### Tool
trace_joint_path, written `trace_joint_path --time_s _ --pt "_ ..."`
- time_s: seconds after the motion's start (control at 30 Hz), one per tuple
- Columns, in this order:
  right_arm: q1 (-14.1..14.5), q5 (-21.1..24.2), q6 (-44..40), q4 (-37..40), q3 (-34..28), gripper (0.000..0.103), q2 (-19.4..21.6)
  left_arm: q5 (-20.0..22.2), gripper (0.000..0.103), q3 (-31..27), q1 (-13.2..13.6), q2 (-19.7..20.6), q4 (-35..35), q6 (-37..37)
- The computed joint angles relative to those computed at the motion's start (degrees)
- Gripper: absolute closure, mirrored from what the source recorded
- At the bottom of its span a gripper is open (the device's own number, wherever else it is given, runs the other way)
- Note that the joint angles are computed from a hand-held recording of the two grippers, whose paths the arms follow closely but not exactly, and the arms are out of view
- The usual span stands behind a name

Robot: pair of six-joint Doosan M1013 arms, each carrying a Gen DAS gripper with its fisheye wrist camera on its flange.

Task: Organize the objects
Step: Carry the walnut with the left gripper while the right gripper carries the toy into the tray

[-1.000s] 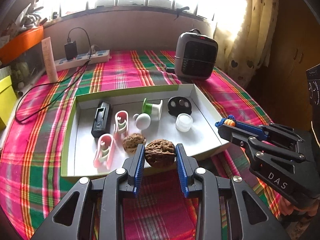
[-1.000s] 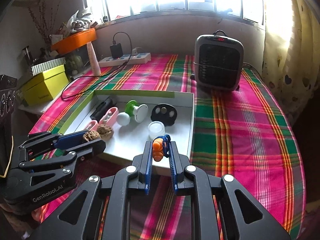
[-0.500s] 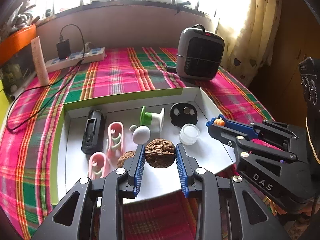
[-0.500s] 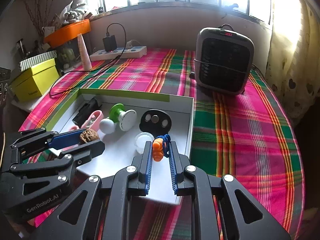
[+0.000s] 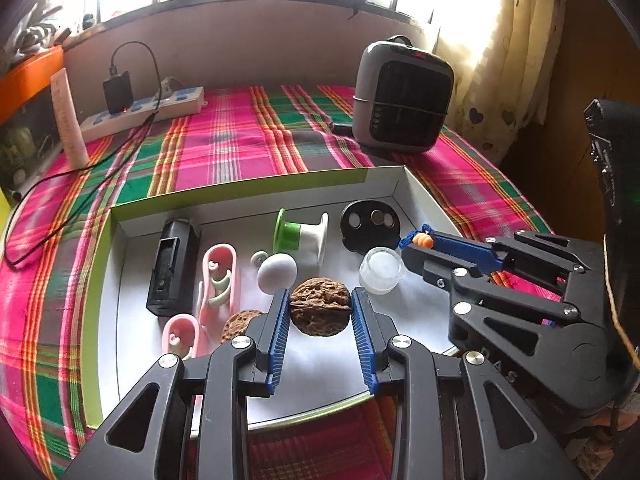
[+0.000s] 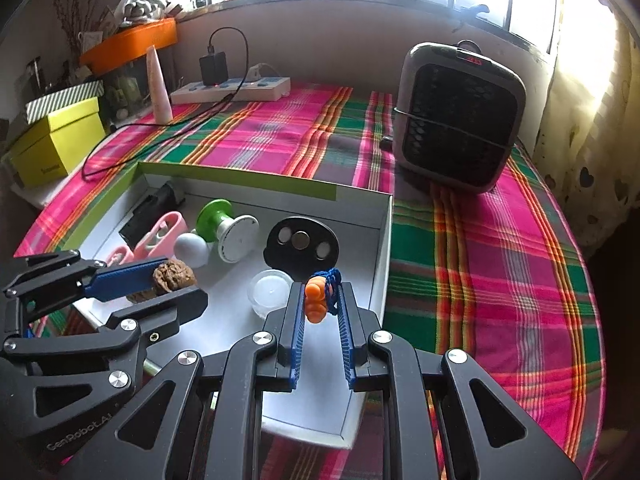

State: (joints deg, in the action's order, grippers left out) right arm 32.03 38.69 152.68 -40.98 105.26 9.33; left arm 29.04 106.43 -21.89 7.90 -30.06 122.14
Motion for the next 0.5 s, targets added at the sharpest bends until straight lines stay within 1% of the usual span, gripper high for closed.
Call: trace_joint_path --time_s 0.5 --pt "0.34 0.17 0.63 -1.17 0.09 0.086 0.15 -0.22 0.074 -0.06 -0.29 0.22 1.39 -0.92"
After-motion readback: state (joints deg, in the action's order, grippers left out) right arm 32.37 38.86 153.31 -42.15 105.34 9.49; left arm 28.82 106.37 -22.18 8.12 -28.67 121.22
